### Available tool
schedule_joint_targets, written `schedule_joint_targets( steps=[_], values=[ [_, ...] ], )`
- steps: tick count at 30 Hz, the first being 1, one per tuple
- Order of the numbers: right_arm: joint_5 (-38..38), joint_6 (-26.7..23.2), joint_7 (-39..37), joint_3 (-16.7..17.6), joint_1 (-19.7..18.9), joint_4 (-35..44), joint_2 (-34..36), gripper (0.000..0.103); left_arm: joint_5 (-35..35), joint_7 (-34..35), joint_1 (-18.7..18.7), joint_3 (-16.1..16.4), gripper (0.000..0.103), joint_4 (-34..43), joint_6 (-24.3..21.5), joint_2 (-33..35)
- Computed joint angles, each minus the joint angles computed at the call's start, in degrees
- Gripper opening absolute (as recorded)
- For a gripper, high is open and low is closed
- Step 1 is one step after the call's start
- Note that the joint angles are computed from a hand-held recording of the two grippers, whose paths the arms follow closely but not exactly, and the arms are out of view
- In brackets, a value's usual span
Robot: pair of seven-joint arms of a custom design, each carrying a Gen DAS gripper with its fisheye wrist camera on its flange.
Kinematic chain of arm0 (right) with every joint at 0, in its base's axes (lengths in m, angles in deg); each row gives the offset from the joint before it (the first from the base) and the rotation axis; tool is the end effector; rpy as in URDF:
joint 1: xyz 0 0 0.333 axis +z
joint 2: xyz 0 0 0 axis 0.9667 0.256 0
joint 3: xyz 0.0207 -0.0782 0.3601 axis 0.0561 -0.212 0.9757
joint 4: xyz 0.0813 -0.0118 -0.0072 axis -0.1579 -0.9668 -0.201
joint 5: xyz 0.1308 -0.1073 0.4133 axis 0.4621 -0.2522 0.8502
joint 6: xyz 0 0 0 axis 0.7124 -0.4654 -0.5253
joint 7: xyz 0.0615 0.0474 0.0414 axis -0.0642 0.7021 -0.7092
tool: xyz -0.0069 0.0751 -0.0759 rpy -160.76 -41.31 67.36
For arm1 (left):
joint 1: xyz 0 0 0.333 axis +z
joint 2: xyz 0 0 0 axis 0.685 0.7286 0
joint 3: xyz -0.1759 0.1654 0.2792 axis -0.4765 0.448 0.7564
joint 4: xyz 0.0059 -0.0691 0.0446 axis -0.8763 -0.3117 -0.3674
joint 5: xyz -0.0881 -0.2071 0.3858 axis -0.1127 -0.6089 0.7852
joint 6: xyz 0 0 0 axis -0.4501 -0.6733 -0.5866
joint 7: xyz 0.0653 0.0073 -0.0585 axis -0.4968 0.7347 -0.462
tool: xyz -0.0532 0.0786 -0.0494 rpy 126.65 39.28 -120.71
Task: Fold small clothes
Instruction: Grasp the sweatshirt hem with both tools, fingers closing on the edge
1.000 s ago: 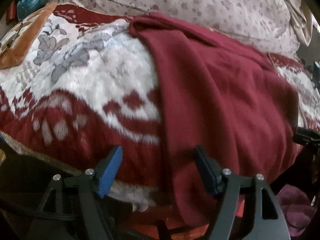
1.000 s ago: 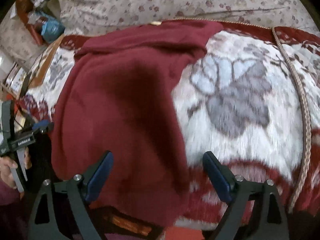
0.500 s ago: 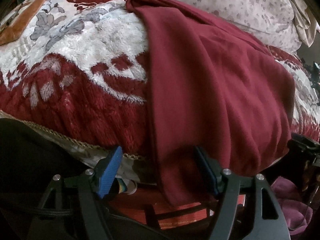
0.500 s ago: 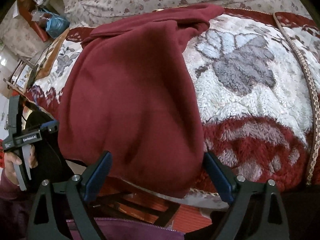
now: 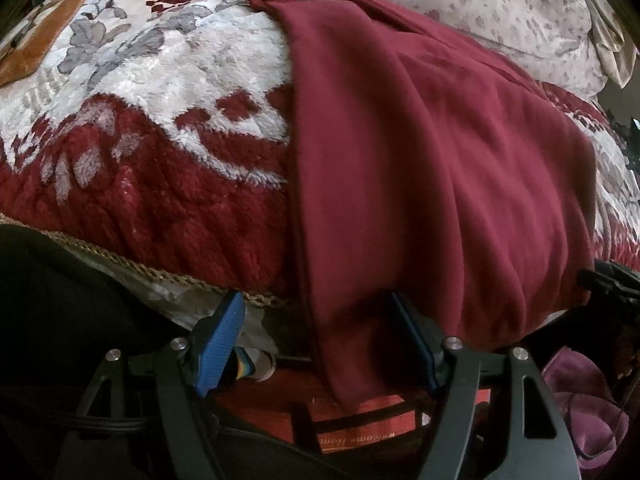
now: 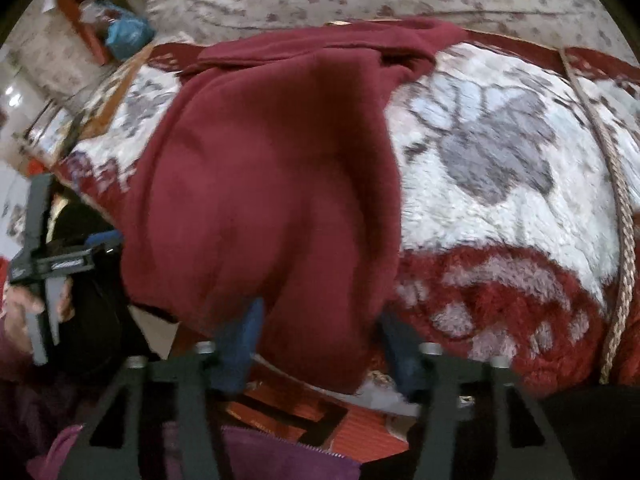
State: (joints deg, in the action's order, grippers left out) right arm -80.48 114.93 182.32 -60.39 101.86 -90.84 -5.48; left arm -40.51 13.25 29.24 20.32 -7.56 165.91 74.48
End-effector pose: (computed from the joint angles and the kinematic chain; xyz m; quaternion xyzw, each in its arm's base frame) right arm 0.5606 0.3658 0.4684 -0.5567 0.7892 -0.0779 0.2475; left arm 0.7513 -0.3452 0.4599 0.4840 -0.8567 0.1784 0.0029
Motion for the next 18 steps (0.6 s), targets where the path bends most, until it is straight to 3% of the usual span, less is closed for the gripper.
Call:
schedule_joint_targets(
  steps=[4, 5, 7, 8, 9, 12, 15, 16, 18],
  values=[
    [1.35, 1.34, -0.17, -0.13, -0.29, -0.34, 0.57, 0.054, 0.16, -0.61, -0.30, 0.06, 0.073, -0.82, 0.29, -0.28],
    [2.05, 3.58, 1.15, -0.34, -0.47, -1.37, 0.54, 0.057, -0.02, -0.42, -0.17, -0.06, 0.072, -0.85, 0.06, -0.26],
    [3.71, 8.94, 2.13, -0.42, -0.87, -3.21, 0.34, 0.071, -0.08, -0.13, -0.10, -0.11, 0.060, -0.85, -0.21, -0.20],
    [4.50, 11.25, 2.04, -0.39, -1.02, -3.94, 0.25, 0.076, -0.05, -0.01, -0.07, -0.09, 0.043, -0.52, -0.92, -0.02],
    [4.50, 11.39, 2.17, -0.53, -0.91, -3.89, 0.35, 0.076, -0.09, -0.24, -0.12, -0.04, 0.030, -0.32, -1.46, 0.14],
    [2.93, 9.61, 2.23, -0.92, -0.26, -2.76, 0.82, 0.073, -1.40, 0.42, 0.36, -0.64, 0.009, -0.72, -2.02, 0.03],
    [0.03, 2.64, 0.62, -1.05, 0.46, 0.30, 1.51, 0.033, -1.57, 1.76, 0.45, -0.85, 0.006, -2.30, -0.30, -1.24],
    [0.14, 2.72, 0.56, -1.02, 0.33, 0.09, 1.22, 0.016, -2.47, 2.22, 0.91, -1.16, 0.006, -2.27, -0.15, -1.59],
    [2.64, 6.02, -0.96, -0.34, -0.34, -1.38, 0.28, 0.015, -4.03, 3.42, 2.04, -1.41, 0.006, -2.80, 1.35, -3.04]
  ],
)
